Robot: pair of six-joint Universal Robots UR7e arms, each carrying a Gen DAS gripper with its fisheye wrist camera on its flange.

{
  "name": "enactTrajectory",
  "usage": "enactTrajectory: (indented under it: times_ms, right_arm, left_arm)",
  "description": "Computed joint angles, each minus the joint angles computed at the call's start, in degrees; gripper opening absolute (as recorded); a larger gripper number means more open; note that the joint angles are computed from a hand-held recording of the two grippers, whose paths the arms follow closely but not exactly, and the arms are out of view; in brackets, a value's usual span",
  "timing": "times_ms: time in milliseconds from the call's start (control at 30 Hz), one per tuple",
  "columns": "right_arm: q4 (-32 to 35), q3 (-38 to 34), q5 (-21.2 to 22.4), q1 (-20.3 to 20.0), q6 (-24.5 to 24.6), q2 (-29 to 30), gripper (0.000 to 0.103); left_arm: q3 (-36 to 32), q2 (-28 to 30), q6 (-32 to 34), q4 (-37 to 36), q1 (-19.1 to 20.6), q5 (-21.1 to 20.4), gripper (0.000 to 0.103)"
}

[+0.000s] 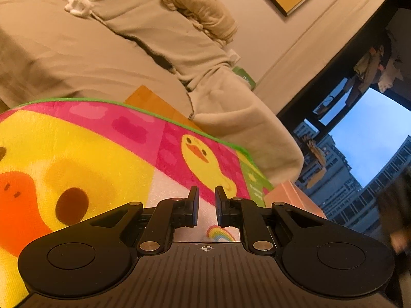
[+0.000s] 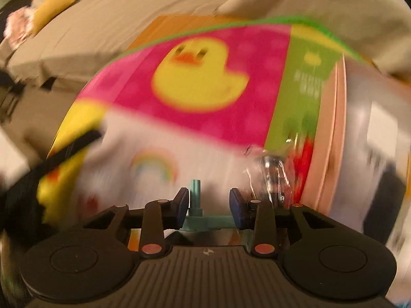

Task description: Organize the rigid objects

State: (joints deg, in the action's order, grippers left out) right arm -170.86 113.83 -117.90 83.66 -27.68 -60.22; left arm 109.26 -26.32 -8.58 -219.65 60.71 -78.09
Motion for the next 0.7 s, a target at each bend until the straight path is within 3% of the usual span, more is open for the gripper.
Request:
enactTrajectory:
  times_ms: [33,167,367,467,567,633,700]
  right_arm:
    - [-1.3,2.9,0.5,0.1,-1.9,-1.5,0.032]
    - [-11.9,12.9,-1.0,0.1,-9.8,-4.6,0.056]
    - [-24.5,23.2,0.8,-5.3,-11.9,-10.7,0.072]
    - [-33.6,27.2,1.8,-8.6,-13.7,-12.2,0.076]
    - [-40.3,30.1,4.5,-11.9,-14.7,-13.4,0.077]
    - [-44.4,31.1,7.1,-14.1,-14.9,-13.2,0.077]
    - [-48.3,32.0,10.3,-16.3,-15.3,-12.6,0.077]
  left_arm:
    - [-0.1,0.0,0.0,0.3,0.1,-0.1,0.014]
    - [-0.3,0.2,0.2,-0.1,0.4,-0.8,0.014]
    - [-0.6,0.4,3.3,1.3,-0.2,-1.4,0.014]
    - [-1.7,-0.1,5.0,7.9,-1.3,-1.9,0.014]
    - [-6.3,-0.3,6.2,22.5,-3.2,-3.2,0.015]
    - [-11.7,1.7,6.7,31.2,-5.6,1.4,0.015]
    - [-18.2,5.5,9.9,34.3,-7.3,5.4,0.015]
